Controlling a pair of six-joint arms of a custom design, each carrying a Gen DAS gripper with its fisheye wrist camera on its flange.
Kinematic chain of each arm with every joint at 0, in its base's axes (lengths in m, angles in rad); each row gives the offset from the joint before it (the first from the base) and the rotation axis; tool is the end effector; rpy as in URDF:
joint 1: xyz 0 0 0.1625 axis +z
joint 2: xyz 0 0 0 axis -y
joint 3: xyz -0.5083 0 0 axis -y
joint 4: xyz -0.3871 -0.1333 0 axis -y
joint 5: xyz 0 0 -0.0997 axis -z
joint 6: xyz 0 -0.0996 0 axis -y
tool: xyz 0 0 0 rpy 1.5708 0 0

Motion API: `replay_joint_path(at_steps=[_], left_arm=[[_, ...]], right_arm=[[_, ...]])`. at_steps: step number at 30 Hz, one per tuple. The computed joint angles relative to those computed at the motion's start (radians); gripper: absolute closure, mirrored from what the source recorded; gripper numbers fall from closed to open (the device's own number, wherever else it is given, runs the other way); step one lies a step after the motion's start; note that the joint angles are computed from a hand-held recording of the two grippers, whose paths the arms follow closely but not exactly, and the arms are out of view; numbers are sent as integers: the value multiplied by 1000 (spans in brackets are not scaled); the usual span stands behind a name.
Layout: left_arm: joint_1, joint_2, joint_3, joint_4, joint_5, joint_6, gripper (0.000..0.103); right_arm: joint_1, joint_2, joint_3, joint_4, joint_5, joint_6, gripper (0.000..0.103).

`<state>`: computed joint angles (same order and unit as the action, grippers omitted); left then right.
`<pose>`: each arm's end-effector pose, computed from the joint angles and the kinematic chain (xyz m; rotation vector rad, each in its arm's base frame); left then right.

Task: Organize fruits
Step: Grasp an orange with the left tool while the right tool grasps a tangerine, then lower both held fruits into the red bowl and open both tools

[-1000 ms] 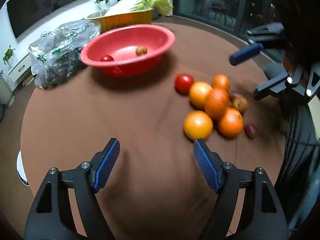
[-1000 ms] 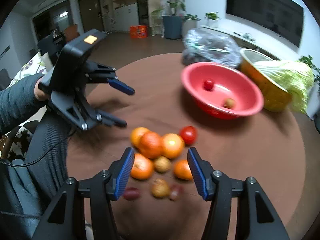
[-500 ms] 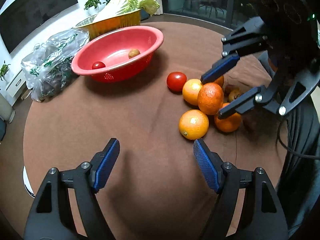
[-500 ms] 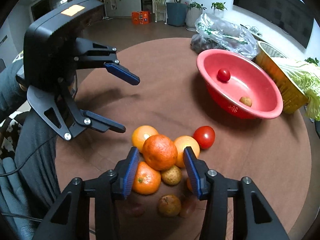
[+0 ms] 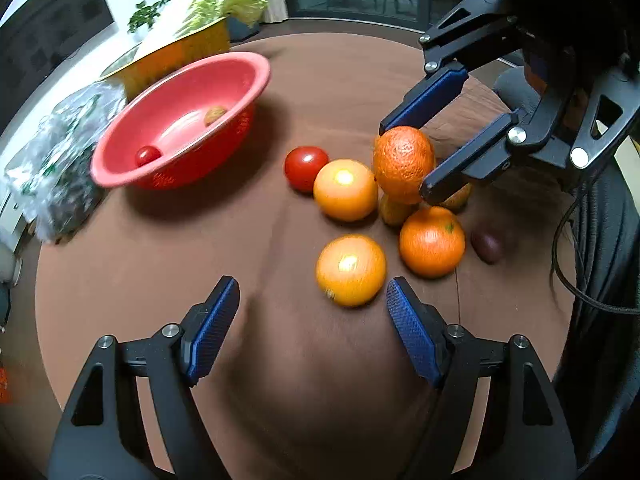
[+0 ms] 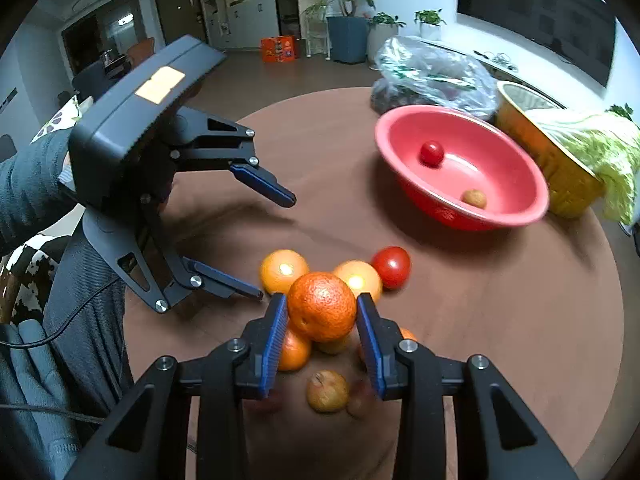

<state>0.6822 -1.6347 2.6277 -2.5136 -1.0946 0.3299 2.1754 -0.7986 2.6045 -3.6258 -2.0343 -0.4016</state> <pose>-0.0999 -0.3117 0.2521 1.5401 2.1787 -0.1142 0.2908 -0.2647 0.0884 1.2222 -2.3850 0.3977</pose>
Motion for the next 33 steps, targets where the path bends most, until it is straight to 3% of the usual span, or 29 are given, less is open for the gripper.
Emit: replay_joint_path(at_steps=[5, 10, 20, 27, 33], left_arm=[[40, 61, -25, -16, -46, 41, 32], [67, 79, -38, -10, -90, 61, 69], [72, 33, -43, -12, -77, 47, 70], [83, -4, -92, -77, 17, 26, 70], [74, 67, -144, -186, 90, 21, 70]], right_arm=[[-14, -17, 25, -30, 11, 1, 65], [-23, -23, 47, -61, 17, 6, 65], [-32, -55, 45, -69, 18, 7, 65], [-61, -123, 4, -34, -17, -9, 65], [-74, -163, -78, 30, -68, -32, 65]])
